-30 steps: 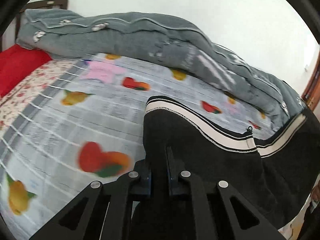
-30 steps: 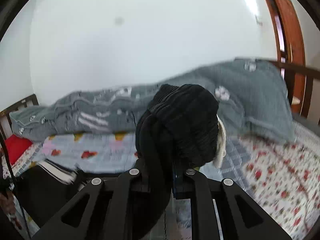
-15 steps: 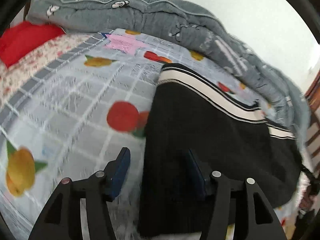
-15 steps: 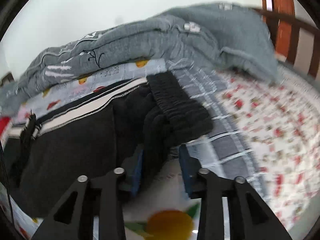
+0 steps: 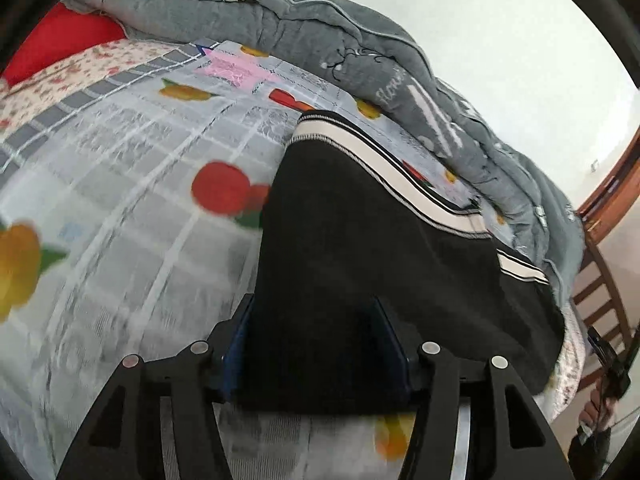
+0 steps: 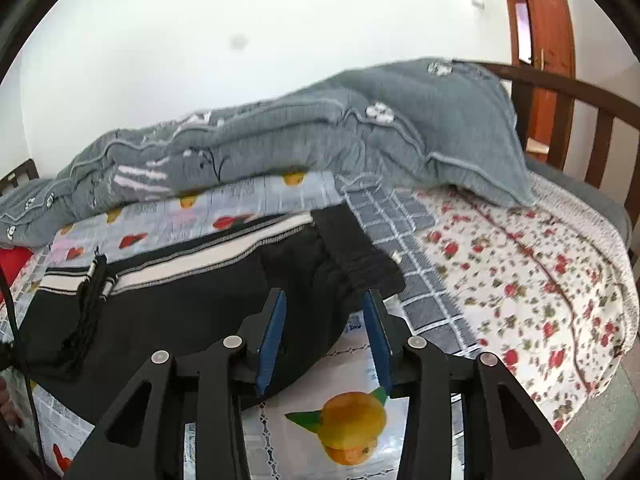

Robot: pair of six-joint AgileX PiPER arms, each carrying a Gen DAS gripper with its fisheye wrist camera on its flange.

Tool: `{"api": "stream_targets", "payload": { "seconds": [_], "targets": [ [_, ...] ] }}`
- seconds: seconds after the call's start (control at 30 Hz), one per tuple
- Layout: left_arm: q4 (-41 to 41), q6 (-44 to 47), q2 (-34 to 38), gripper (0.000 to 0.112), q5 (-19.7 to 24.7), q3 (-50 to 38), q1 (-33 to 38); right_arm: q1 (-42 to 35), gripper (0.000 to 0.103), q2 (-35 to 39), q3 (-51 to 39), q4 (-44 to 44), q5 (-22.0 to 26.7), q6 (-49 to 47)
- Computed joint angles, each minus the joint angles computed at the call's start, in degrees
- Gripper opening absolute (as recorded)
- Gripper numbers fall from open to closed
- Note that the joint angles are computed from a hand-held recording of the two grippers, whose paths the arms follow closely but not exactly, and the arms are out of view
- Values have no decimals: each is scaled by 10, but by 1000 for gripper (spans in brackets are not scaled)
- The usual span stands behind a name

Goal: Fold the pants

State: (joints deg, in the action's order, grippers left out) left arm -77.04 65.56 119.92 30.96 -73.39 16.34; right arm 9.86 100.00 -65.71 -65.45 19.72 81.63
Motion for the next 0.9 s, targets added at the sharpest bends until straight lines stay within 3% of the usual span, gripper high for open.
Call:
{"api": "stream_targets", "payload": {
  "seconds": [0.2,0.43,0.67,0.77,0.87,0.9],
  "targets": [
    [-107,119,-29,56,12,77,11,7,42,-11,5,8,-11,23],
    [-103,32,24,56,25,-2,4,44,42,-27,7,18,-6,1],
    [-150,92,-20,55,52,84,14,48,43,-30,31,21,-22,-6],
    [-208,127,-34,55,48,118,8,34,43,-28,46,28,-47,-7],
    [-203,79,-22,53,38,93,2,24,42,-25,61,11,-63,10],
    [-192,44,-16,47,34,80,1,19,42,-27,68,5,-72,16]
  ]
}}
